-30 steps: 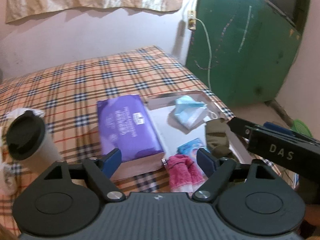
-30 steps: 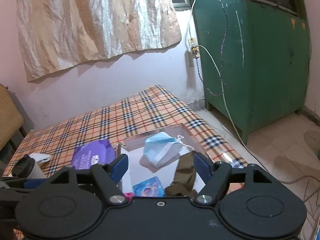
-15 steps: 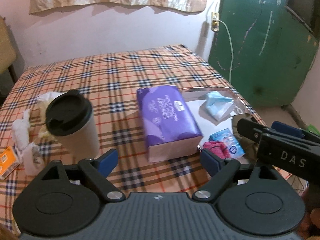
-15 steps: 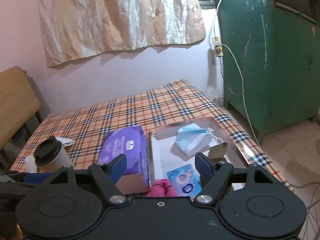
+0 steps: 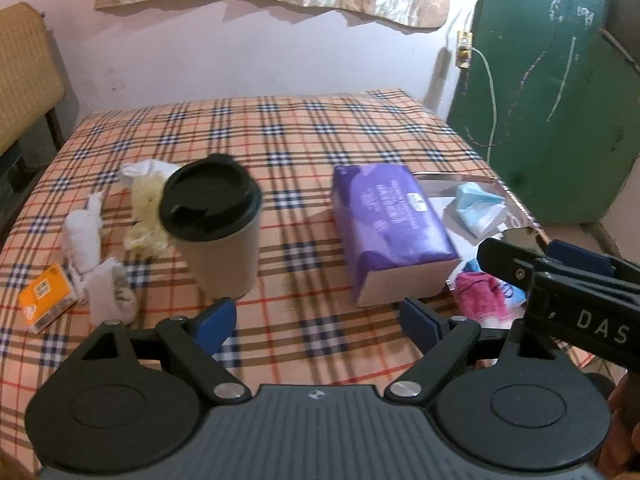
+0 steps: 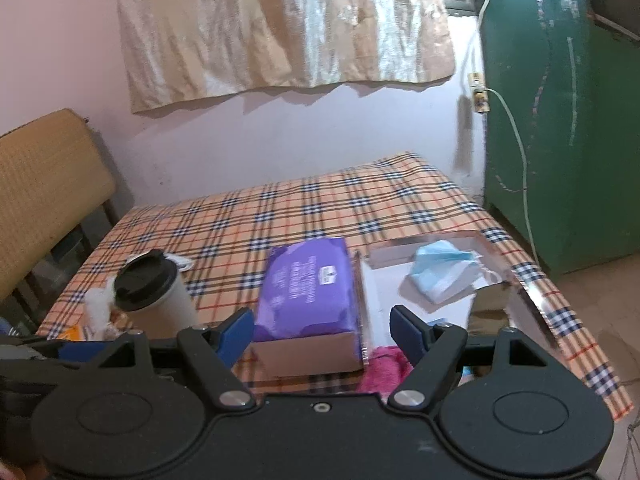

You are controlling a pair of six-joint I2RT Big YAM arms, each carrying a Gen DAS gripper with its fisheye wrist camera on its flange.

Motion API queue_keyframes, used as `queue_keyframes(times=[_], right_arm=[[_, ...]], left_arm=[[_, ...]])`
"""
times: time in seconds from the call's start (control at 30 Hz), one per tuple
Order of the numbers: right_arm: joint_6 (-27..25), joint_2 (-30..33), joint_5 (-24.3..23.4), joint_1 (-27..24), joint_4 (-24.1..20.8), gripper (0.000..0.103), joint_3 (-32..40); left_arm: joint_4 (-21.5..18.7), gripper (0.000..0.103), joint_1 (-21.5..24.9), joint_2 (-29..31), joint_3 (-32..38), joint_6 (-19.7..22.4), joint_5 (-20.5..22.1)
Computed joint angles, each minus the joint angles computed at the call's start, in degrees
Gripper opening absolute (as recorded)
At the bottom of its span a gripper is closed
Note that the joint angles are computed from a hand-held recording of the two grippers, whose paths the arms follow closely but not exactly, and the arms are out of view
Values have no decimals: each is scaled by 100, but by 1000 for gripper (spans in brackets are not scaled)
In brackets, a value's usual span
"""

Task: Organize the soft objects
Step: 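Move both open tools back over the table toward the orange tissue packet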

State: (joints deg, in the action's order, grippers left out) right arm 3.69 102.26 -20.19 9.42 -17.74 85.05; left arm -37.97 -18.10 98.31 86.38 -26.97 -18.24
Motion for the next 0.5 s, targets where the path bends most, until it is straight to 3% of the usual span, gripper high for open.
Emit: queue_keyframes(times=[0.5], right_arm=[[-225,-40,-124,459,-160,88,-14]], left_arm=[[35,91,300,-469,-664,-270,-87]])
